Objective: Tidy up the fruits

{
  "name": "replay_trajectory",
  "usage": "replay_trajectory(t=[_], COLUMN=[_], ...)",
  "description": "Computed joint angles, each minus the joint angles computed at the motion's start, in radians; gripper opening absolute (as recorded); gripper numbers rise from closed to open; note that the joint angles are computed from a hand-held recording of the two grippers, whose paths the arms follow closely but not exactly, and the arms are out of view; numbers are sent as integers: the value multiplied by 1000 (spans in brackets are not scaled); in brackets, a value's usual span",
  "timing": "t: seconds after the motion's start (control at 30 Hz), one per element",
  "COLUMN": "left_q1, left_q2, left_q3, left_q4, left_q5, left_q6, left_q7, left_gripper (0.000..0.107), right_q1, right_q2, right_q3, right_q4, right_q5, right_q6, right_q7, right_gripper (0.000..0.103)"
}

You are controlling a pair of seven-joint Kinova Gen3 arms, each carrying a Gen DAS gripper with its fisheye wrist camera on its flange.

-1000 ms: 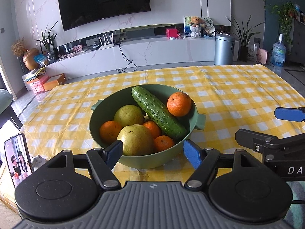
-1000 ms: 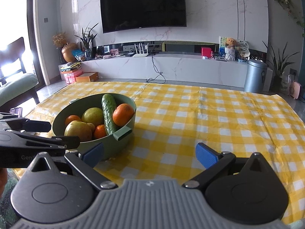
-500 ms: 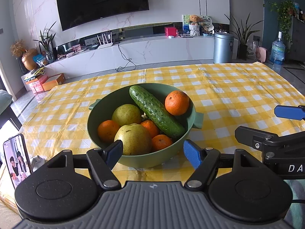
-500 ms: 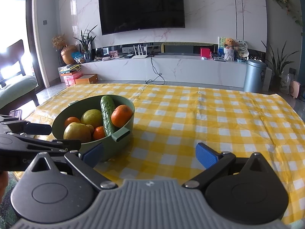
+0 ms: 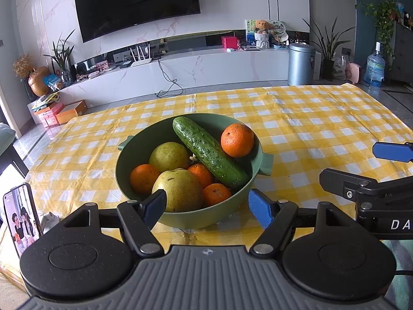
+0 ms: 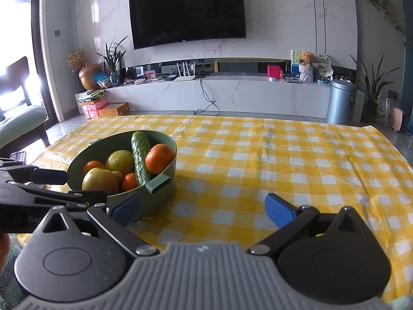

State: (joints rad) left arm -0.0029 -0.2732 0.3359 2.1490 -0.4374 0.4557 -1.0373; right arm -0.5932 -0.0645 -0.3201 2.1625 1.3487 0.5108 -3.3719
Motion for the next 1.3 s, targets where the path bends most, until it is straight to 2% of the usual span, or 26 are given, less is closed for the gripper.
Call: replay_trajectory(t=[0.6, 0.9, 1.03, 1.3], left_q1=[8, 30, 17, 31], left_q2=[18, 29, 35, 38], left_q3=[5, -22, 0, -9], left_q4=[-14, -17, -18, -18], left_q5=[-4, 13, -14, -30], left_q6=[5, 1, 7, 10], left_q7=[9, -8, 21, 37], left_gripper=[85, 85, 85, 85], right_q1=[-3, -3, -2, 1], right_q2=[2, 6, 6, 13], right_q3=[0, 2, 2, 7], right_q4=[5, -1, -1, -6], right_q5=[4, -26, -30, -44], right_q6=[18, 18, 16, 7], right_q7=[-24, 4, 8, 26], right_gripper=[99, 99, 99, 99])
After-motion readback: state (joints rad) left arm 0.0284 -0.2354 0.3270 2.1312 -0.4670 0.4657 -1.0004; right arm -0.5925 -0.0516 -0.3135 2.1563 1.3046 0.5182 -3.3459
